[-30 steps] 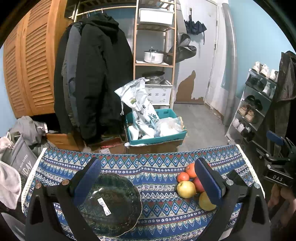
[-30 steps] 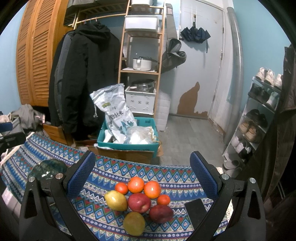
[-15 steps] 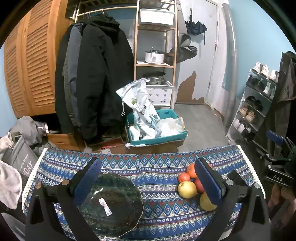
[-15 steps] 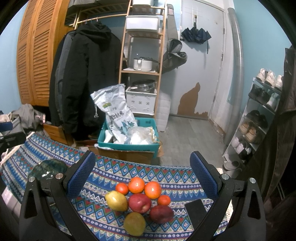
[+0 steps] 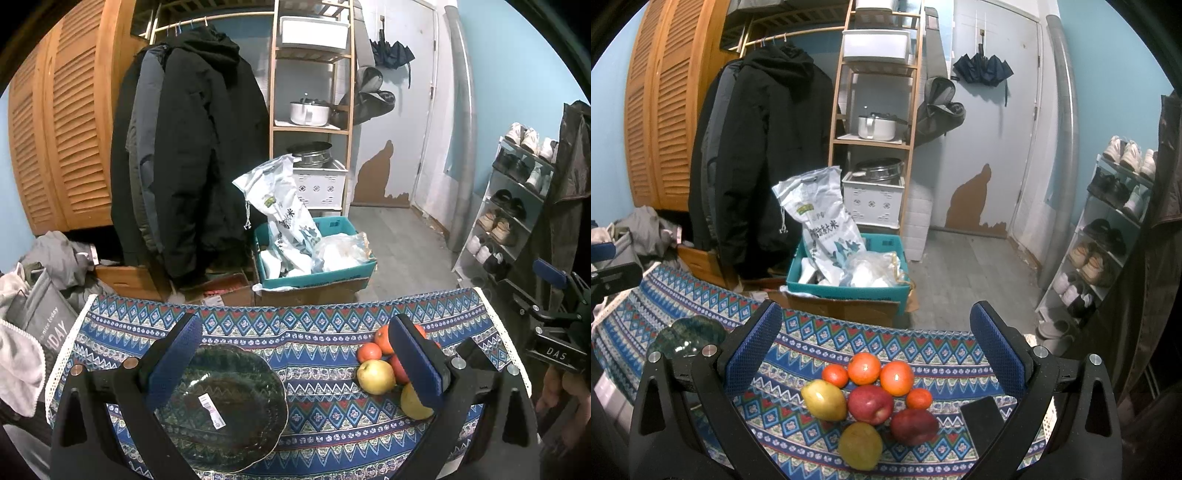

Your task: Organize fruits

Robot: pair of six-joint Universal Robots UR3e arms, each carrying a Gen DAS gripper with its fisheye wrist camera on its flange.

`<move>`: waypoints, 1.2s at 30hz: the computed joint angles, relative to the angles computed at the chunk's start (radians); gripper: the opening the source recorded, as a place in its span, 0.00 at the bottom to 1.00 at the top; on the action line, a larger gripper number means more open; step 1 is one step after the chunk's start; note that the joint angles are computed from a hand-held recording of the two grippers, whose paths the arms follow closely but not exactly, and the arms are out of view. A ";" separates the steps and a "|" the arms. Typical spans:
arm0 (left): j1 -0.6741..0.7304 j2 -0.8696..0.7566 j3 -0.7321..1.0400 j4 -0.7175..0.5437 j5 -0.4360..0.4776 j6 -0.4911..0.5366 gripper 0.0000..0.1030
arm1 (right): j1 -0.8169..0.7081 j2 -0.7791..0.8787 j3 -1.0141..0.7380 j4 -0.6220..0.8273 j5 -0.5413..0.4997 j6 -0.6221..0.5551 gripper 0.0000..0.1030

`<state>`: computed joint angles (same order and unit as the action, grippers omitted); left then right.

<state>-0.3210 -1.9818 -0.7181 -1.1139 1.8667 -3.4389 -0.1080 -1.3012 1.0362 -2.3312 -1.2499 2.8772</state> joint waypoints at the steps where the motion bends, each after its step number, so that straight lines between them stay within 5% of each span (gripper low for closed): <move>1: 0.001 0.000 0.000 0.001 -0.002 0.000 0.99 | 0.000 0.000 0.000 -0.001 0.000 -0.001 0.97; 24: 0.002 -0.018 0.017 -0.023 -0.027 0.010 0.99 | 0.019 -0.008 0.035 -0.019 -0.021 0.004 0.97; 36: 0.002 -0.091 0.044 -0.080 -0.091 0.030 0.99 | -0.010 0.032 0.001 0.104 -0.028 -0.020 0.97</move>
